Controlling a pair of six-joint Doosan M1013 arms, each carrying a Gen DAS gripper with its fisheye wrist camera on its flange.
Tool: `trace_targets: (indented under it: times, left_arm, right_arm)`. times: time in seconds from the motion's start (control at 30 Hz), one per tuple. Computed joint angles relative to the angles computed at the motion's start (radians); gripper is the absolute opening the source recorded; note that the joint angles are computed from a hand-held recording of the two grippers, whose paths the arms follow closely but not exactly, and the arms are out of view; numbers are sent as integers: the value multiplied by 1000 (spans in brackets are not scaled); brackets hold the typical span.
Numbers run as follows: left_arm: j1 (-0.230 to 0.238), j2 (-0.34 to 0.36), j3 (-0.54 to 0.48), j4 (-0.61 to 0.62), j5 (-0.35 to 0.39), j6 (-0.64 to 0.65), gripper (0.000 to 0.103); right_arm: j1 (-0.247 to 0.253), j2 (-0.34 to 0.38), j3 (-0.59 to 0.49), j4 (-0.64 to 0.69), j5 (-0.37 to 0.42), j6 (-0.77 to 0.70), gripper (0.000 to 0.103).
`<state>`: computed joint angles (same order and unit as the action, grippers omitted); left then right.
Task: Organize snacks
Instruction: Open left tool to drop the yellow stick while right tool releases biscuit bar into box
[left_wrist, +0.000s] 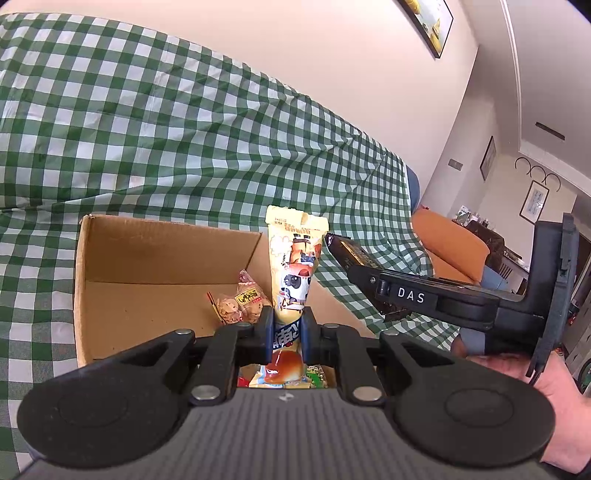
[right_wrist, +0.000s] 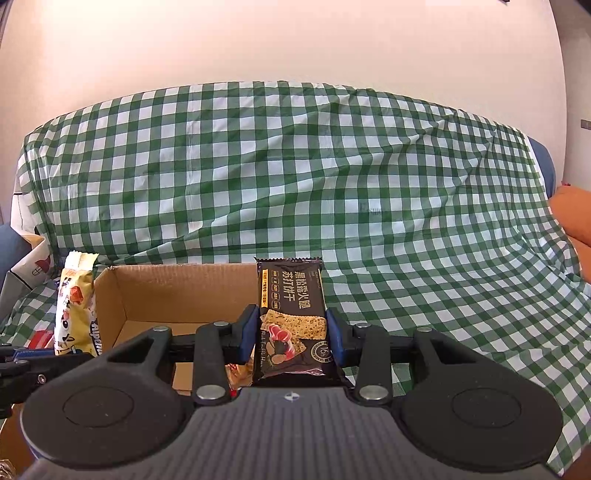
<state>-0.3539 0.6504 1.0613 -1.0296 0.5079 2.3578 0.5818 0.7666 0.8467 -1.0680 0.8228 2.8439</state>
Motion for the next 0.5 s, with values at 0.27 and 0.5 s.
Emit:
trace_targets:
  times: [0.27, 0.5]
  left_arm:
    - [1, -1, 2, -4, -4, 1, 15]
    - [1, -2, 5, -11, -6, 9, 15]
  right_arm:
    - [1, -4, 8, -12, -9, -5, 41]
    - [-1, -7, 15, -19, -20, -12, 41]
